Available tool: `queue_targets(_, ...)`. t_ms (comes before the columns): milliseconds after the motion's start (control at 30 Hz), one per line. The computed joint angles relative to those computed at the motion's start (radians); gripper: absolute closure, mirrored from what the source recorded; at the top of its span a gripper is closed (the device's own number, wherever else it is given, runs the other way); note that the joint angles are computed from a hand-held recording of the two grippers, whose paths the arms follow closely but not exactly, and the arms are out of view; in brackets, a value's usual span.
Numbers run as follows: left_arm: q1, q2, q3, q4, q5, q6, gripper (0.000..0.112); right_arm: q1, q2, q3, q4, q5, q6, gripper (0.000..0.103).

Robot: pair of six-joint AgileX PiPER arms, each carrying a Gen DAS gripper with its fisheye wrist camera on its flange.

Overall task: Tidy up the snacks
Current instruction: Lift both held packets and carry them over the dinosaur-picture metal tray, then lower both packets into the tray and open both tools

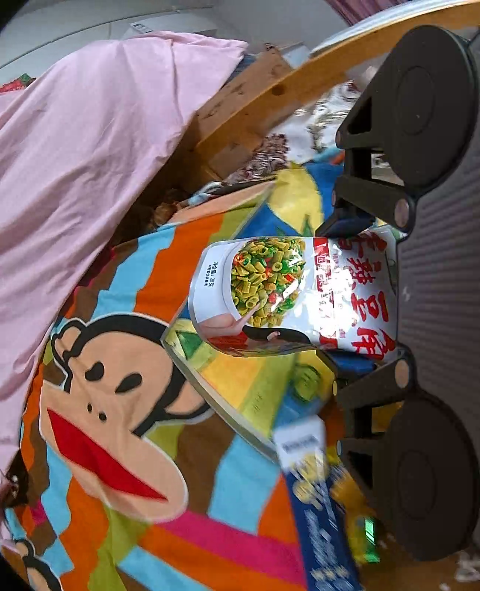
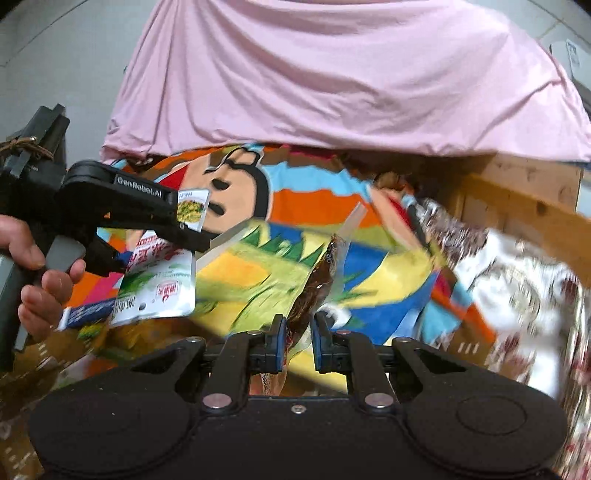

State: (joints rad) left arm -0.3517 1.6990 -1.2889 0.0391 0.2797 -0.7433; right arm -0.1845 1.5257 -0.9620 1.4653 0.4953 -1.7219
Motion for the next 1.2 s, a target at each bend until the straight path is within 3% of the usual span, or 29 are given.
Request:
queue_targets(133,0.011,0.137,-0.184,-0.065,0.054,0.115,0.047,0.025,0.119,-0.144,-0.025,-0.054,0.0,0.088)
queue_targets(333,-0.027,0.334,-0.452,0.129,0.209,0.012,0.047,0.048,0.263,-0.267,-0.11,-0.114,0.093,0.088)
queue_targets(433,-0.035,0.403,-0.539,0.172,0.244,-0.005,0.047,0.04,0.304,-0.291,-0.111,-0.075,0.108,0.088)
queue_targets(567,-0.038,0.472,-0.626,0.156,0.285,0.004,0.046,0.037,0.358,-0.362,-0.227,-0.003,0.255,0.087)
queue_targets(733,-0.057,0.519,-0.664,0.198,0.308,-0.003,0.042,0.038,0.398,-0.414,-0.344,0.005,0.372,0.082)
queue_targets(833,-0.072,0.531,-0.673,0.241,0.317,-0.026,0.037,0.045,0.4,-0.432,-0.446,-0.033,0.444,0.072)
queue_targets(967,-0.089,0.528,-0.679,0.292,0.343,-0.066,0.024,0.045,0.403,-0.484,-0.677,-0.024,0.664,0.035)
queue_targets(1033,-0.089,0.508,-0.65,0.287,0.318,-0.083,0.016,0.023,0.4,-0.5,-0.675,0.017,0.694,0.024)
queue_targets(1100,-0.092,0.479,-0.603,0.328,0.282,-0.138,0.011,0.01,0.392,-0.501,-0.67,0.023,0.705,0.02)
queue_targets(1200,-0.093,0.463,-0.592,0.332,0.292,-0.15,0.01,-0.002,0.356,-0.46,-0.608,0.001,0.658,0.016)
